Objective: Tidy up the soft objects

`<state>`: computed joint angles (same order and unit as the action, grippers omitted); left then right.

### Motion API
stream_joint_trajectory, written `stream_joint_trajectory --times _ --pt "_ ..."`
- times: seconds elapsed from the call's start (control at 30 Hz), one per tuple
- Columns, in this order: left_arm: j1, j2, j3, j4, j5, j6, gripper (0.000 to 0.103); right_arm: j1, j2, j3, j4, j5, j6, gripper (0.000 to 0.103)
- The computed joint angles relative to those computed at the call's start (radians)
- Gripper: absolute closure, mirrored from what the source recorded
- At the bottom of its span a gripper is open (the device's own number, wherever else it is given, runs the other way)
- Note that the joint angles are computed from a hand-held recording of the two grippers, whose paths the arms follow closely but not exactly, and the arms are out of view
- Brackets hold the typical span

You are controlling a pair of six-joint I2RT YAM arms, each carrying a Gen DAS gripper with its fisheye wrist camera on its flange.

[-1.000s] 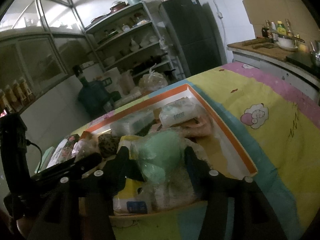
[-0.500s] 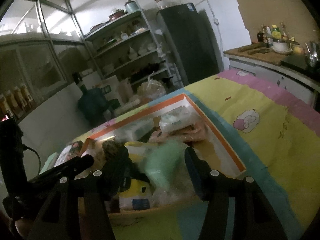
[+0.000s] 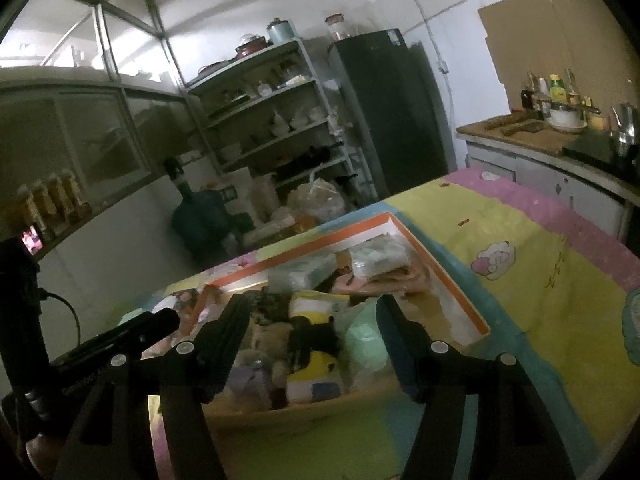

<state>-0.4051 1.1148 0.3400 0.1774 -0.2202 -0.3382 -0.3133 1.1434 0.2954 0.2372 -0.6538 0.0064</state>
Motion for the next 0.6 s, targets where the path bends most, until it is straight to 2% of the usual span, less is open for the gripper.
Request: stream_joint_trajectory --times 0.17,0.3,0.33,0.47,0.57,0.6 --pt "-0.041 -0.166 -0.033 -0.125 -0.117 -0.024 0.047 0.041 -0.178 -0.042 -0.095 0.023 0.012 0.035" --pt "-0.149 -0.320 -0.054 -0.267 -0.333 -0.070 0.047 0.112 -0.343 -0.067 -0.190 0.072 0.034 0.035" --pt "-0.182 -0.383 -0.059 -0.326 -0.389 -0.087 0.047 0.130 -0.387 -0.075 -0.214 0.083 0.040 0.035" --pt "-0.225 -0.577 -0.066 -0.502 -0.440 -0.123 0.047 0.234 -0.597 -0.094 -0.347 0.152 0.073 0.035" --pt "-0.312 -0.738 -0.049 -0.703 -0.538 -0.196 0.047 0.378 -0.801 -0.102 -0.481 0.265 0.113 0.035" --pt "-0.365 -0.796 -0.034 -0.802 -0.594 -0.245 0.047 0.428 -0.866 -0.101 -0.527 0.306 0.125 0.035"
